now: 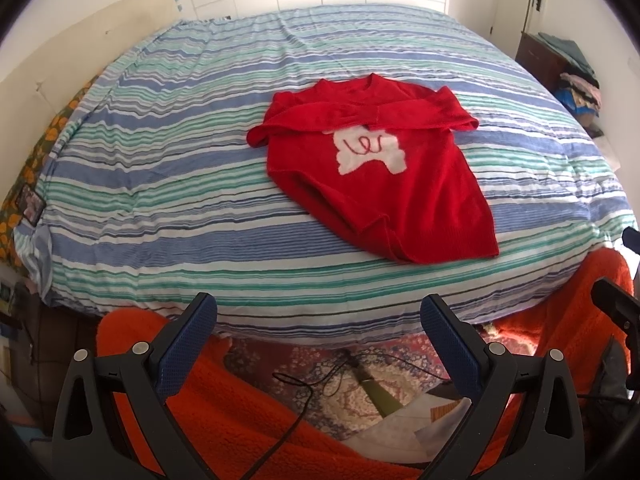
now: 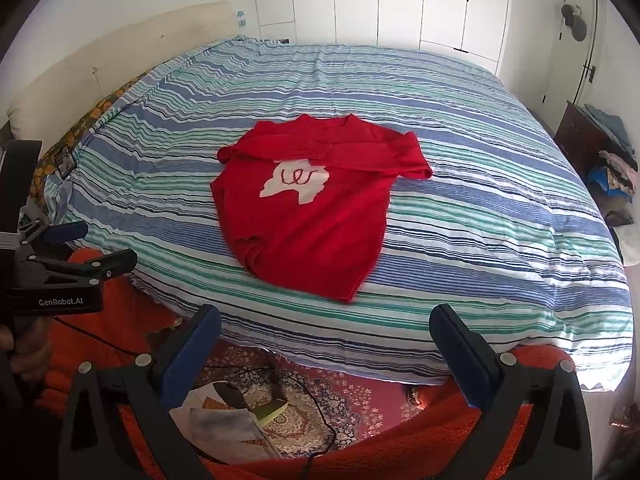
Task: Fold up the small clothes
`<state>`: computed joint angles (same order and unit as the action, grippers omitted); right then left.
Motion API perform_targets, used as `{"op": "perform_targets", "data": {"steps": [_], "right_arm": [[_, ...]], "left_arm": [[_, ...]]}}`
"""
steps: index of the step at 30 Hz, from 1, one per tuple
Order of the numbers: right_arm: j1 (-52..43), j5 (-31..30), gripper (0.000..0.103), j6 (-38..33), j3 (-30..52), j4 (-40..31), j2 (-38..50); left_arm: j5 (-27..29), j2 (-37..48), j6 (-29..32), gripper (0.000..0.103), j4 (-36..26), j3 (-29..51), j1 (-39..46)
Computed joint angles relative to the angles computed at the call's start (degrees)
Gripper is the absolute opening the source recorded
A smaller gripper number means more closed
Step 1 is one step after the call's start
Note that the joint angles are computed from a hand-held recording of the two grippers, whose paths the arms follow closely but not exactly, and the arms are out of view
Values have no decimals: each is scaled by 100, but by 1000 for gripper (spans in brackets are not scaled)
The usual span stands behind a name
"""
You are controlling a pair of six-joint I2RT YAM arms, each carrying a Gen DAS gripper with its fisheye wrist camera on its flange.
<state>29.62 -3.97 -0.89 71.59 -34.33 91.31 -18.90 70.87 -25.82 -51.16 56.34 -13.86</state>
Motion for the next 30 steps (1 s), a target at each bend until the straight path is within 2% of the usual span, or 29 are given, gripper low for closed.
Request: {"op": "perform_targets", "data": {"steps": [30], "right_arm": [[78, 17, 103, 2, -92, 68, -41]], "left_arm": [[66, -145, -36, 102, 35, -107, 51]]}}
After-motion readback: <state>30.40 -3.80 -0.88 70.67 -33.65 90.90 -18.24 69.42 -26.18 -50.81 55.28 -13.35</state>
